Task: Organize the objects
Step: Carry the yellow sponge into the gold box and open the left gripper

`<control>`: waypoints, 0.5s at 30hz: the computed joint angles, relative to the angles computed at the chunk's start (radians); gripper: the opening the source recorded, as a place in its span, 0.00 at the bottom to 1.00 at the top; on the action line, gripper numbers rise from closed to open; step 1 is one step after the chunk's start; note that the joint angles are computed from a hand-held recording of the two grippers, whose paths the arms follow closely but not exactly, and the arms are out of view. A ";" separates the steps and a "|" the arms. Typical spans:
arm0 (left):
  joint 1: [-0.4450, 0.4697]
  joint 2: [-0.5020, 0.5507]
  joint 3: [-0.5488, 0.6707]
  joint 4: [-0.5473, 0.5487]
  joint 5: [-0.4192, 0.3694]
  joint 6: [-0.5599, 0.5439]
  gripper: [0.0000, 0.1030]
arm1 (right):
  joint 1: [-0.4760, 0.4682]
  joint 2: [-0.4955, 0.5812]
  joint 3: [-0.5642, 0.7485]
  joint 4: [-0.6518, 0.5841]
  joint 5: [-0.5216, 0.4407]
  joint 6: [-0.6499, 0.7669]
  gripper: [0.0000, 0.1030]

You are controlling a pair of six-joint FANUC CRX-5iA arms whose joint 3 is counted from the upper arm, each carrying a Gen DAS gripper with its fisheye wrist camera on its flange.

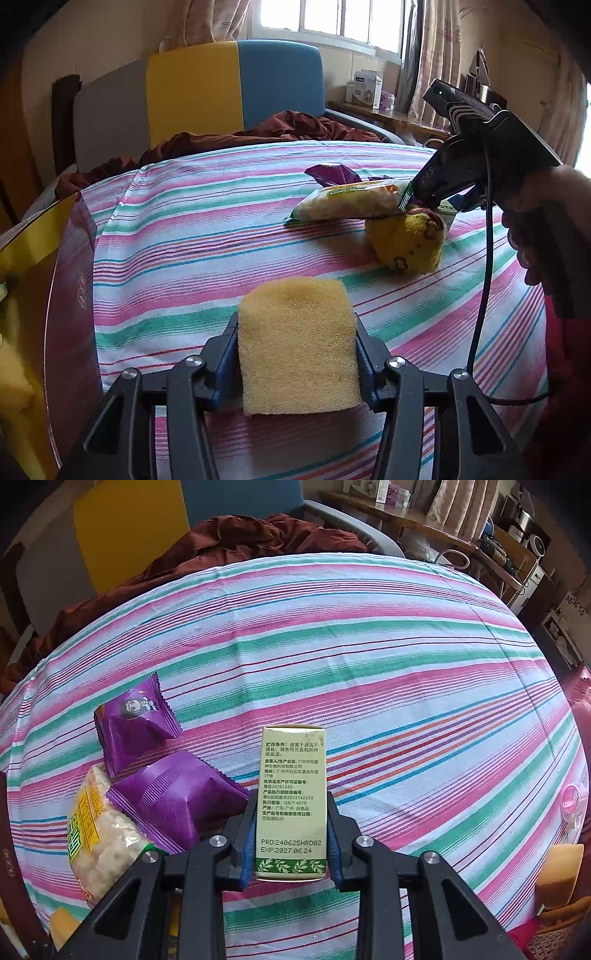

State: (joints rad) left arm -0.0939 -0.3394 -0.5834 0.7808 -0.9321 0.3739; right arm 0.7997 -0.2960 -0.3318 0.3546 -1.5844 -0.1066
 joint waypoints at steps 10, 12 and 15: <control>0.010 -0.010 0.010 -0.018 -0.018 0.004 0.50 | -0.005 0.020 0.004 0.007 0.003 0.017 0.29; 0.020 -0.014 0.022 -0.036 -0.042 0.022 0.50 | -0.007 0.025 0.006 0.009 0.003 0.023 0.29; 0.047 -0.024 0.032 -0.042 -0.087 0.029 0.50 | -0.009 0.037 0.012 0.012 -0.002 0.037 0.29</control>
